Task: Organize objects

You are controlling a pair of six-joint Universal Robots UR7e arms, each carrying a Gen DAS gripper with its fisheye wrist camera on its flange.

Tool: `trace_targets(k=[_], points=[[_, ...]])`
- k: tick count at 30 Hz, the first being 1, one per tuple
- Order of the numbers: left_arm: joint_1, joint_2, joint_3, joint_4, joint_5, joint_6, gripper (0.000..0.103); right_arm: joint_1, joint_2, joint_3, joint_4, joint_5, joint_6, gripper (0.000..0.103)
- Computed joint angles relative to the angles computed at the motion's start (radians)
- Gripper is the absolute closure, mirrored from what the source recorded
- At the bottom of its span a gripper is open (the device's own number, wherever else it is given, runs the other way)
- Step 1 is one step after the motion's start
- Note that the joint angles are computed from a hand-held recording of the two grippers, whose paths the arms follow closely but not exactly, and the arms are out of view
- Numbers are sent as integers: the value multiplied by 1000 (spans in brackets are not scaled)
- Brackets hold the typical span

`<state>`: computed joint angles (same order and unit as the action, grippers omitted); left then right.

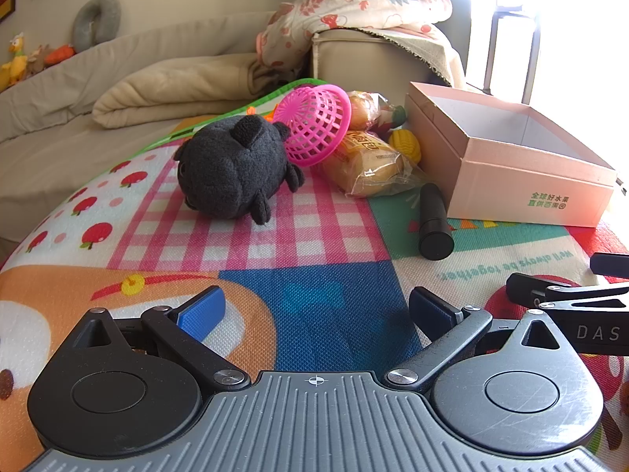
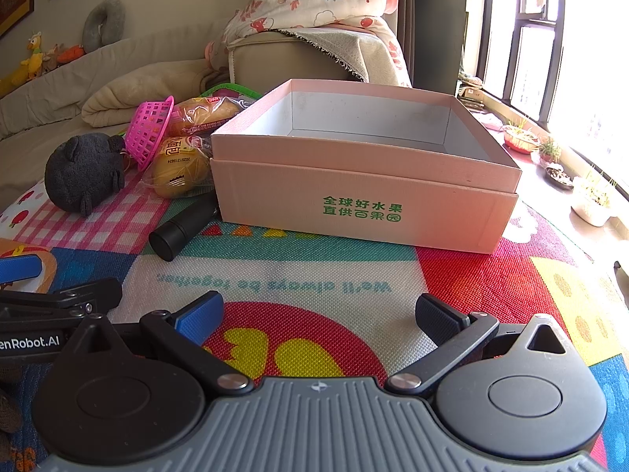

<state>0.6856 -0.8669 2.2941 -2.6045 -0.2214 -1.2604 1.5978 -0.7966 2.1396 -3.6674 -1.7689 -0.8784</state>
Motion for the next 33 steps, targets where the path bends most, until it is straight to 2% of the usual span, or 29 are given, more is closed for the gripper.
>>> trace_targets(k=[33], points=[[0, 0, 0, 0, 0, 0, 0, 1, 5, -4, 0, 0, 3, 0]])
